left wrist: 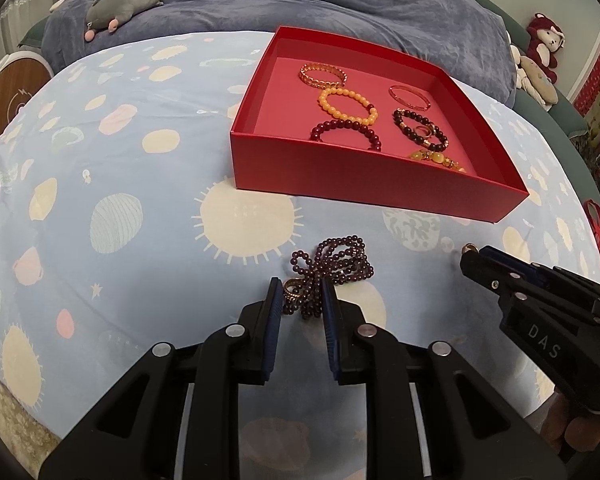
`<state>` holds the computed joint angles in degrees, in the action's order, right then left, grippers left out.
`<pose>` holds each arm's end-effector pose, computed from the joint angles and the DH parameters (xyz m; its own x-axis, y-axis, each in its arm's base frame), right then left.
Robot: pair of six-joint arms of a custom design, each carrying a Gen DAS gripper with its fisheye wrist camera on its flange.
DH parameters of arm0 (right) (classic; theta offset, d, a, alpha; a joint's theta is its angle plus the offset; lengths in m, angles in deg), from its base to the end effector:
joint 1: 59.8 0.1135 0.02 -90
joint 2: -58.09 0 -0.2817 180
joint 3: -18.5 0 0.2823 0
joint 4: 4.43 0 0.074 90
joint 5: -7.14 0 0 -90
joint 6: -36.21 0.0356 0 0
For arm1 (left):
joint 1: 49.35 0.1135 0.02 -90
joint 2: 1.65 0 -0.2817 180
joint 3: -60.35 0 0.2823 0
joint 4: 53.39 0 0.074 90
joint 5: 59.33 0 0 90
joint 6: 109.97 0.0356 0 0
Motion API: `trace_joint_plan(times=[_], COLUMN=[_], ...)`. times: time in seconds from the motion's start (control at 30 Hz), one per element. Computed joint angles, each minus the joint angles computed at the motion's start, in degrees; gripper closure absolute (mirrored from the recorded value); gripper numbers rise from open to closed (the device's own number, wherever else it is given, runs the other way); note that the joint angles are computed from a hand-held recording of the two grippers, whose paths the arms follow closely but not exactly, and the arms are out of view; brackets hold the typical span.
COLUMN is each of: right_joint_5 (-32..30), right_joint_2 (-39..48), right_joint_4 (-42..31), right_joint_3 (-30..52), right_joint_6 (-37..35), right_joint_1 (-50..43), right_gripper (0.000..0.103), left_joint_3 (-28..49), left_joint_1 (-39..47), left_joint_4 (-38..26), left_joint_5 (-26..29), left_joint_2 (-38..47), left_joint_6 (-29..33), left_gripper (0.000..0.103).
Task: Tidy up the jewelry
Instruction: 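Close the right tool on the small gold hoop earring, then close the left tool on the dark garnet multi-strand bracelet while the right tool holds the earring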
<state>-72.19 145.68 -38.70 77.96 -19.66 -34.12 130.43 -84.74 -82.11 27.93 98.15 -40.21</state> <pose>0.2801 0.1274 0.1653 -0.8567 0.1999 -0.4756 0.1596 0.9793 0.1241 0.3030 -0.2132 0.1578 -0.8448 0.1763 -0.5052 0.2833 0.9483 -0.1429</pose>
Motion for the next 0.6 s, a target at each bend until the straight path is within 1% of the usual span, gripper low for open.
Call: trace_joint_plan(times=[0.5, 0.53, 0.6], right_joint_5=[1.89, 2.1, 2.4], right_joint_2=[-12.41, -12.98, -14.33], right_joint_4=[-4.97, -5.36, -6.11], right_joint_3=[-4.94, -5.01, -5.25], right_joint_6=[5.58, 5.87, 6.25], right_joint_1=[4.07, 4.54, 5.25], right_gripper=[0.087, 0.087, 0.087], left_joint_3=[-2.56, -2.67, -2.97], left_joint_1=[-2.68, -2.82, -3.14], left_joint_4=[-1.4, -1.52, -1.82], left_joint_5=[-0.48, -0.43, -0.27], left_joint_2=[-7.31, -7.69, -8.56], left_joint_6=[-0.79, -0.78, -0.75], left_gripper=[0.088, 0.093, 0.094])
